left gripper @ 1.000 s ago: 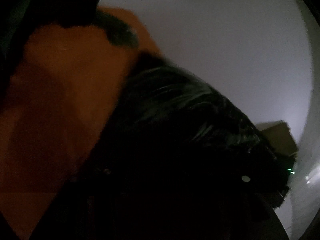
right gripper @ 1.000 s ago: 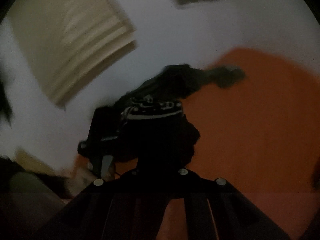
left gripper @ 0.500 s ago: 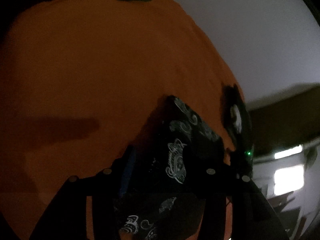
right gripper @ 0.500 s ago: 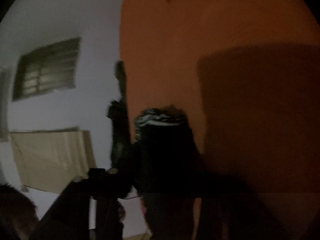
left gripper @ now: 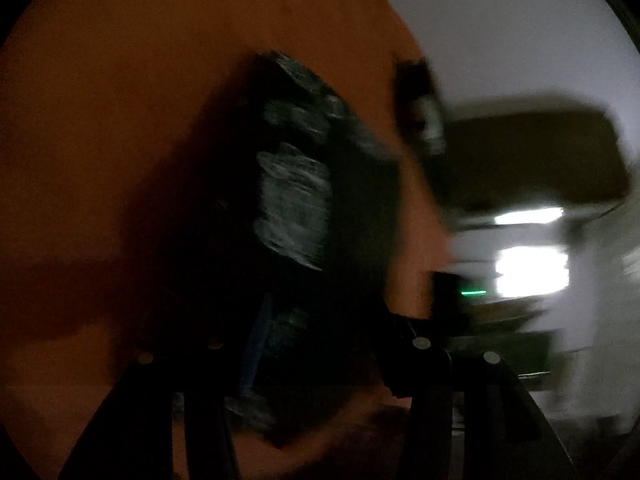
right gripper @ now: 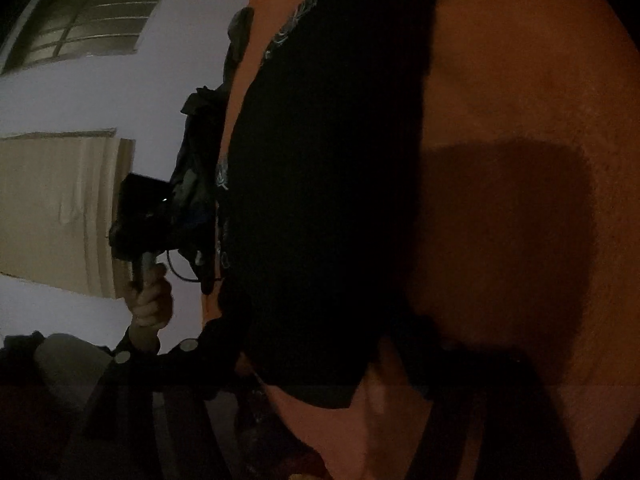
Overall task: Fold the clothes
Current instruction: 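Lay the folded dark garment down and open both tools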
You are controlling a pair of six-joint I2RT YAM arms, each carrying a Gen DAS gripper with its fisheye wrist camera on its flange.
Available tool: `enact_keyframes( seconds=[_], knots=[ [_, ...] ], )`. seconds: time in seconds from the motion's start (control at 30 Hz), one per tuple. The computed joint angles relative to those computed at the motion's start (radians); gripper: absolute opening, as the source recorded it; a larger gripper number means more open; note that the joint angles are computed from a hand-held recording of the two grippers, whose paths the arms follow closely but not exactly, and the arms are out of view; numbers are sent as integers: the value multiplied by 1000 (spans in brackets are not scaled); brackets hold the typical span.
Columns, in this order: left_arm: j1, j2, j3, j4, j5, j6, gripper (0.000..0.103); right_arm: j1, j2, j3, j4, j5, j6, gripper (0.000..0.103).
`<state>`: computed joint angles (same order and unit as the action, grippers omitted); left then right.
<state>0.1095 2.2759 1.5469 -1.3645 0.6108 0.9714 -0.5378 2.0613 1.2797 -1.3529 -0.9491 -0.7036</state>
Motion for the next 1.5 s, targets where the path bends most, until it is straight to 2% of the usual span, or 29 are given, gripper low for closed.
enact_keyframes(
  seconds=[0.03,0.07,0.13,0.17,0.2,0.23,0.27,0.33,0.37,0.43,0.47,0.53,0.6,0.73,0.77,0.83,0.9,0.93,0.97,1.07,1.17,1.2,1.3,1.37,1.43,1.5],
  knots=[
    [-9,-37,-43,85,-8,-18,49,-10,-6,8,-39,-27,-2,5],
    [-12,-71,-78,163,-12,-42,49,-15,-57,0,-19,-45,41,5],
    [-6,-111,-115,270,-21,-83,49,-3,-190,-13,70,5,172,5],
    [-2,-128,-132,321,-26,-102,49,14,-232,-15,103,69,234,5],
    [6,-120,-121,320,-34,-109,49,35,-266,-14,125,143,288,7],
    [15,-96,-90,285,-41,-114,49,54,-294,-24,137,231,306,12],
    [25,-80,-67,249,-42,-114,49,74,-321,-36,145,323,315,24],
    [45,-77,-42,172,-40,-98,49,84,-387,-94,158,424,313,36],
    [57,-84,-34,116,-38,-70,49,73,-430,-120,162,437,318,39],
    [70,-106,-27,-3,-38,11,50,46,-535,-174,175,446,322,40],
    [67,-130,-48,-43,-52,53,50,19,-600,-215,176,441,285,40],
    [53,-186,-118,-86,-101,122,50,-88,-717,-314,129,414,115,40],
    [29,-249,-223,-76,-183,162,50,-154,-860,-418,80,400,-25,40],
    [9,-291,-410,40,-362,171,50,-131,-1147,-584,67,426,-99,40],
    [9,-281,-438,74,-396,151,50,-117,-1167,-602,75,423,-88,40],
    [0,-250,-461,98,-390,107,50,-88,-1187,-632,89,411,-61,40],
    [-7,-254,-486,113,-333,96,49,-56,-1207,-662,105,400,-33,40],
    [-10,-260,-500,121,-301,94,42,-39,-1217,-677,114,394,-16,40],
    [-16,-282,-513,137,-291,87,3,-67,-1209,-679,95,383,-38,40],
    [8,-330,-467,66,-220,72,2,-164,-1161,-655,52,367,-100,40],
    [34,-388,-426,38,-173,114,3,-231,-1131,-653,45,358,-132,40],
    [41,-387,-427,55,-181,123,3,-265,-1112,-649,38,357,-158,40],
    [40,-329,-448,137,-258,59,6,-299,-1074,-654,49,378,-163,40],
    [50,-308,-454,177,-302,47,7,-270,-1057,-665,81,388,-119,40],
    [61,-310,-451,141,-301,53,7,-270,-1025,-644,68,382,-140,40],
    [61,-331,-444,97,-271,58,8,-277,-959,-575,42,345,-222,41]
  ],
)
